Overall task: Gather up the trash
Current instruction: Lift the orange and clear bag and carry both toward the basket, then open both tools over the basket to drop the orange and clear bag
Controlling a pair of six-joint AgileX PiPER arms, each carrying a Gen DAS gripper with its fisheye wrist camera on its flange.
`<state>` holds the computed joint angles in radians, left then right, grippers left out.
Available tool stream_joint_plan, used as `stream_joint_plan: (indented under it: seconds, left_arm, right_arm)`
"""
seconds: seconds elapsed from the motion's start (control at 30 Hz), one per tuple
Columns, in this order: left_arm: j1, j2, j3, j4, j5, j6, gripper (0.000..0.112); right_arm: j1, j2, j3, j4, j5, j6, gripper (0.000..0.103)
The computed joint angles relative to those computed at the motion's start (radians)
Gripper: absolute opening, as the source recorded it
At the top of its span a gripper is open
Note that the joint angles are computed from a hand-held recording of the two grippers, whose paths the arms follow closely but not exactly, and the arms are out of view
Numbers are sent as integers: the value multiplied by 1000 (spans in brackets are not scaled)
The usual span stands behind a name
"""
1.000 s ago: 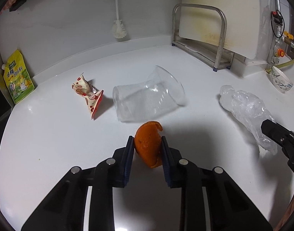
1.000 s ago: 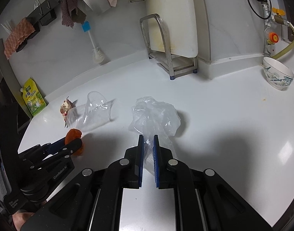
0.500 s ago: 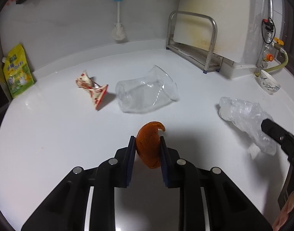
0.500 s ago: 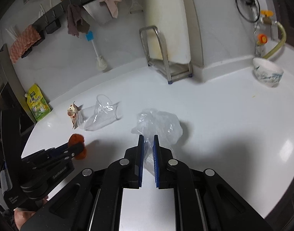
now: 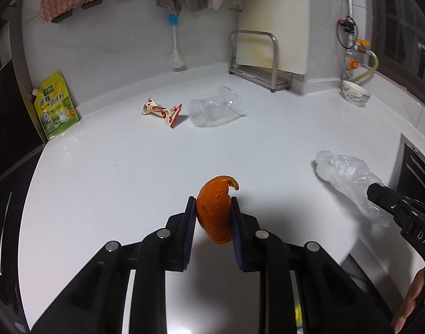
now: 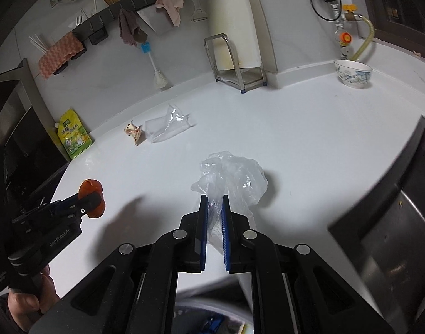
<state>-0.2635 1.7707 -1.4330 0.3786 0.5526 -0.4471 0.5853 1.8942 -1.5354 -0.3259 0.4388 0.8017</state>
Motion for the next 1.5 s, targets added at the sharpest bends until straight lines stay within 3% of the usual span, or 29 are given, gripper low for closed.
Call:
stream_joint_plan:
  seconds: [0.1,0.27,0.4,0.53,0.93,1.27,1.5]
  left_arm:
    - [-18,-78,106,-43,-29,30,24]
    - [-67,-195,264,7,-79,-21,24]
    - [-106,-285,372,38,-112,-52,24]
    - [-141,-364,464,65,-132,-76,24]
    - [-233,-457,646,120,-165,-164,24]
    - [-251,-457,681,131,-156,-193,24]
    - [-215,-465,688,29,-149,-95,28]
  right_arm:
    - [57,-86,138,-145,-37,199,9]
    - [157,-199,312,-404,-31,523,8]
    - [252,-279,427,-593,19,772,8]
    - [343,-327,497,-661,82,898,8]
    - [525,-364,612,-666,213,1072,7]
    - [548,-349,653,-662,209,1118,7]
    - [542,-332,646,-639,185,1094,7]
